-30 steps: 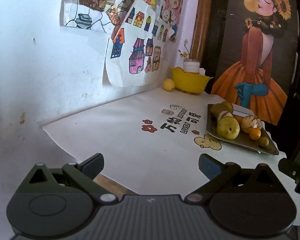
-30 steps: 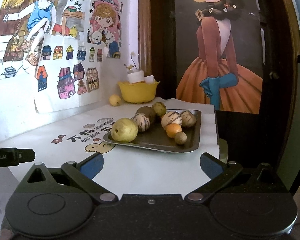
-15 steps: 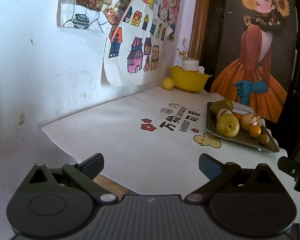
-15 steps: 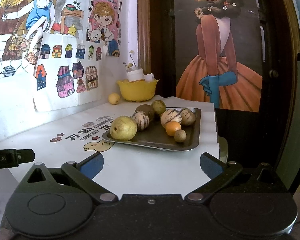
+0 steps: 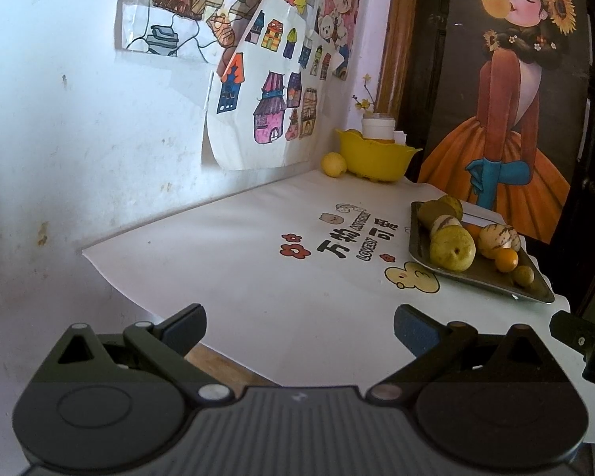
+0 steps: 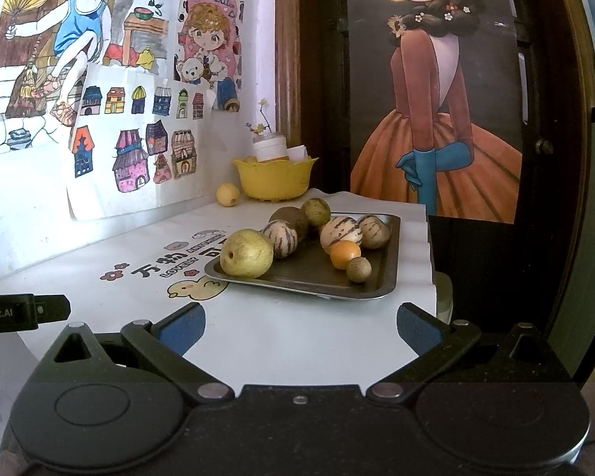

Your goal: Organize fruits

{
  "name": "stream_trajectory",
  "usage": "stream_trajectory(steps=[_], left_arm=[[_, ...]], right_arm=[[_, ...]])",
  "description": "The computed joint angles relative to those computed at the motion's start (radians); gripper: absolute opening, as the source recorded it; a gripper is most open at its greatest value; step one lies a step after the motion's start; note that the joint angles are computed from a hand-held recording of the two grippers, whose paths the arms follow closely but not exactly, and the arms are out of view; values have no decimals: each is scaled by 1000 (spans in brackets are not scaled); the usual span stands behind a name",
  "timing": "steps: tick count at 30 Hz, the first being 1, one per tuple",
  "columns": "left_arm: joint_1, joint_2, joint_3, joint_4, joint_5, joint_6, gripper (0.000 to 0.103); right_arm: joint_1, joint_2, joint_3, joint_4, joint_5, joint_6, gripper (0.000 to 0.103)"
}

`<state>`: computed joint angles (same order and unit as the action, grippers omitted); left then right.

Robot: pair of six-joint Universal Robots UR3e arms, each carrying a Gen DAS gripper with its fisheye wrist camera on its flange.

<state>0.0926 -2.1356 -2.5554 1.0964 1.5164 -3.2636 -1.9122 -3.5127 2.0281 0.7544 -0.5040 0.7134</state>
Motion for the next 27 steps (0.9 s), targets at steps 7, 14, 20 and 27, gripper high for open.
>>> stream_trajectory(steps=[7,14,20,27], left_arm=[[4,-3,0,0,-3,-1,103],[7,-5,-1,2,-5,-3,103],[8,-7,-2,4,-6,-3,103],[9,-6,-3,4,-6,-3,103]], right_arm=[[-1,0,-1,2,-2,-1,102],[-1,-1,-2,3,-2,-1,102],[-2,0,-3,4,-3,-3,102],[-1,0,-4,4,-2,-1,102]])
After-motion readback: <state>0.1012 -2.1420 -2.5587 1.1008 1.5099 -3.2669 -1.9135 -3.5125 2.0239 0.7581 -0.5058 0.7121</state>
